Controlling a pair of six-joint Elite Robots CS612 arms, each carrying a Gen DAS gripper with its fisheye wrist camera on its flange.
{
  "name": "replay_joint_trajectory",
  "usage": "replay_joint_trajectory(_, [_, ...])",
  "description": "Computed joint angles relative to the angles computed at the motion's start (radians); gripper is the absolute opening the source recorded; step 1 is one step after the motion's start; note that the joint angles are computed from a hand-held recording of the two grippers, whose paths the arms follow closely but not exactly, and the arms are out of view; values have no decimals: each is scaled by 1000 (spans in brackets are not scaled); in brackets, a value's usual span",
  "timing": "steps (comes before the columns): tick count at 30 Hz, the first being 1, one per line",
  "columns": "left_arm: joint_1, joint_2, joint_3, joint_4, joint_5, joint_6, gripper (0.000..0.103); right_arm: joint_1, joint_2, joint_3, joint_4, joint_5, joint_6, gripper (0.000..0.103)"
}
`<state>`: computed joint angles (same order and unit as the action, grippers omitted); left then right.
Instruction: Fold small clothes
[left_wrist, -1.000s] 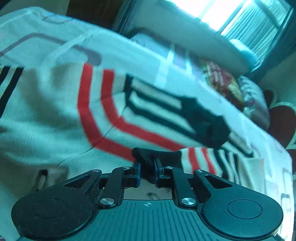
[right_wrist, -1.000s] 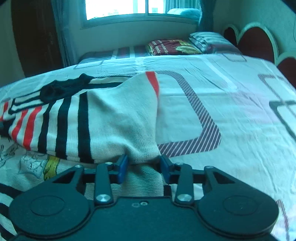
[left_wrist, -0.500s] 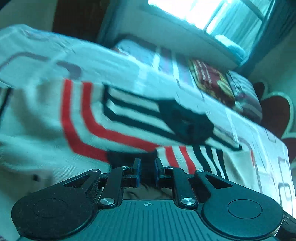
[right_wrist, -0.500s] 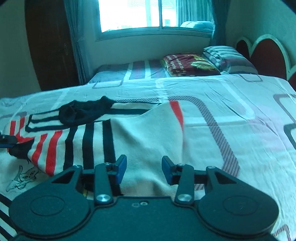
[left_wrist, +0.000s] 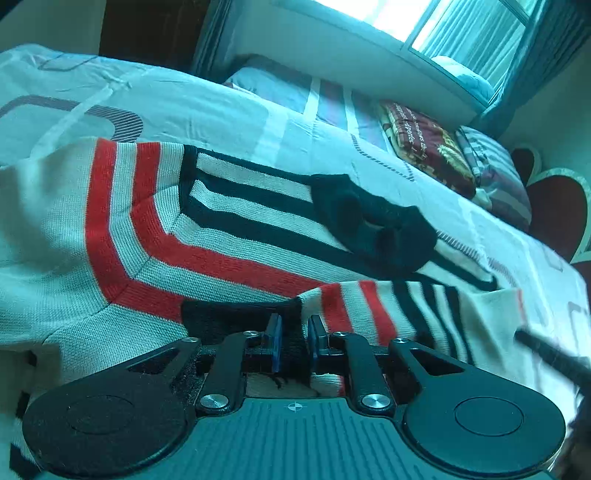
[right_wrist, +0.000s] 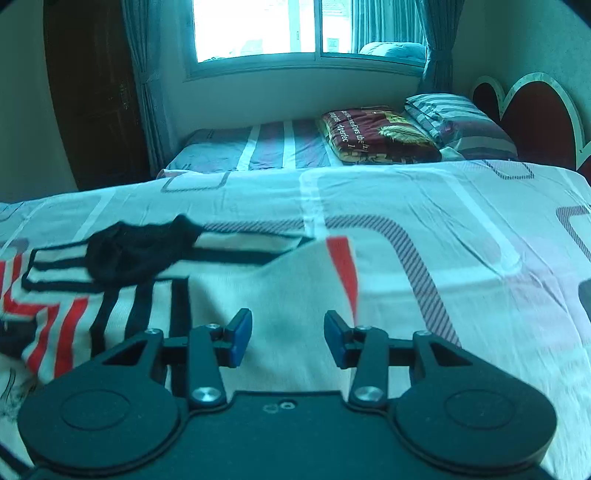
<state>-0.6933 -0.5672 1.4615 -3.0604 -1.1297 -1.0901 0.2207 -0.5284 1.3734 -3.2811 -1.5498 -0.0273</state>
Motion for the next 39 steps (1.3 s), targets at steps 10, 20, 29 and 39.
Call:
replay_joint_trajectory(10, [3,4,3,-14,-6,21,13,-5,76,-117,75,-26,-25,42])
replay_joint_trajectory(20, [-18,-27,29,46,35,41,14,7,-8,36,-30,36,-28,44])
replay_joint_trajectory(29, [-33,-65,77,72,43,-15,16,14,-49,118,-37,51,-1,52])
replay_joint_trajectory(39, [-93,-160,239,109,178,-196,102,23,-120,241,-128,211,-18,59])
